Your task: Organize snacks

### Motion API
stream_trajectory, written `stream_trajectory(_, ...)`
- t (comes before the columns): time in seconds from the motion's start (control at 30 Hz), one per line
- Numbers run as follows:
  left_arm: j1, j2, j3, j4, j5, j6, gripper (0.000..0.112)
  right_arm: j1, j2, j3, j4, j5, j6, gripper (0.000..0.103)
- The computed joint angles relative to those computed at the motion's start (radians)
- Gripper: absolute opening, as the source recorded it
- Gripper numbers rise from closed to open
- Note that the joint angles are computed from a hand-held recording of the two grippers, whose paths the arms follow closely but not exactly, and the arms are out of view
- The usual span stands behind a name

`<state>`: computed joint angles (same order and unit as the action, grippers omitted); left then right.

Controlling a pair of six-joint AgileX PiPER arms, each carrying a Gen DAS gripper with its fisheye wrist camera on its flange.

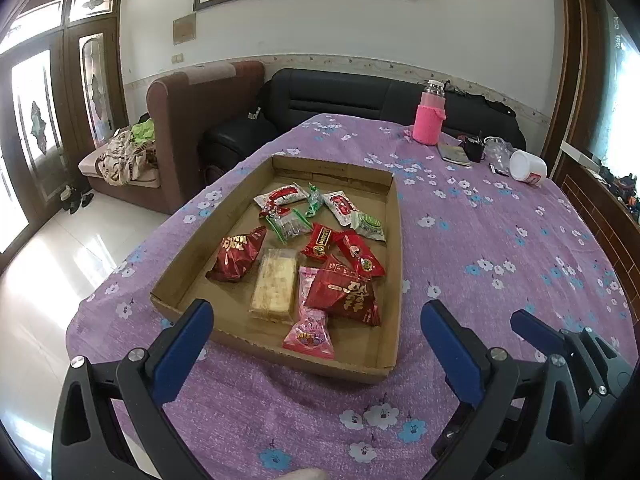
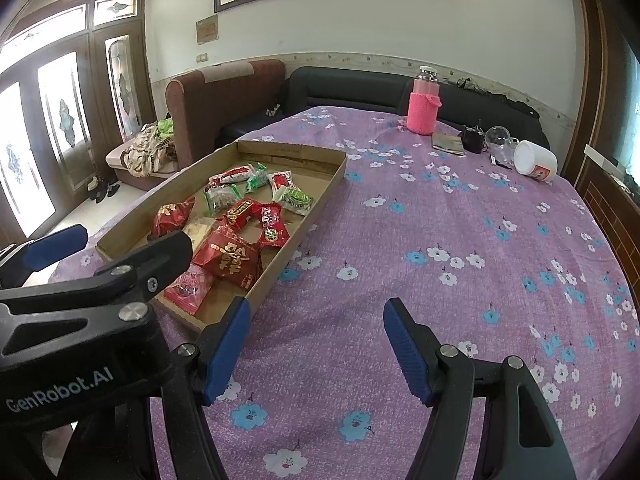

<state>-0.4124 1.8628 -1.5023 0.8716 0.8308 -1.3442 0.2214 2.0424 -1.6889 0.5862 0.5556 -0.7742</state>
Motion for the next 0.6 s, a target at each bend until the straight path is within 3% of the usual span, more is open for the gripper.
stream_trajectory(0.6,0.005,-0.005,0.011,-0.022,-0.017,0.005,0.103,0.006,-0.002,0.007,-0.019,-0.004,0.009,0.073)
